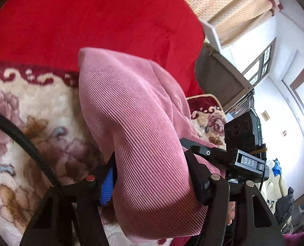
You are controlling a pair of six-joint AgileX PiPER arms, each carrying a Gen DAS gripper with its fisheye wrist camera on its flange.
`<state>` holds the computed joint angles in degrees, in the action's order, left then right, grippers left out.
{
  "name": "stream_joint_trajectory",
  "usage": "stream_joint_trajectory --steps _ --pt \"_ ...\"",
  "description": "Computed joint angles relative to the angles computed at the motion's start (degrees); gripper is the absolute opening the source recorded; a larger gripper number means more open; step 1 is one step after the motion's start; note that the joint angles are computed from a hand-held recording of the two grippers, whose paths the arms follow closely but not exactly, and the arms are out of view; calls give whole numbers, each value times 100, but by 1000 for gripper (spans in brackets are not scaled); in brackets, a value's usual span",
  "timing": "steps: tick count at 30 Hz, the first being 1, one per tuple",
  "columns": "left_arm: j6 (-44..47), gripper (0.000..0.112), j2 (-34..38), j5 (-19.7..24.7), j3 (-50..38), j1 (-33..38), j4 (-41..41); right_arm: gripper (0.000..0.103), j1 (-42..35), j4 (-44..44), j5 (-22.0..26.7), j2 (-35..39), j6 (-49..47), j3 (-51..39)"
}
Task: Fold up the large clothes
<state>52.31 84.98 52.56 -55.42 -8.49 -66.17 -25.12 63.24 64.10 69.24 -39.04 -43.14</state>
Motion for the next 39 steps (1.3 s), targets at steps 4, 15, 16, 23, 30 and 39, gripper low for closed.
stream_joint_trajectory --steps 4,15,16,23,30,39 --pt "-435 64 -523 99 -67 67 337 61 -77 89 270 -437 79 -39" --pt "-981 69 -1119 -62 499 252 1404 61 866 269 -217 -1293 536 596" --pt "-1223 74 -744 -469 547 -13 1810 61 1172 42 -621 -1116 819 782" --pt "-1194 94 -118 -300 313 105 1714 69 1423 -563 -1067 -1169 1701 926" --pt "-1815 100 -200 -829 289 -431 2095 70 2409 -3577 -1384 -2113 4503 -383" --pt "-1484 101 -525 -993 621 -218 2148 37 3362 -3837 -1761 689 4693 -2057"
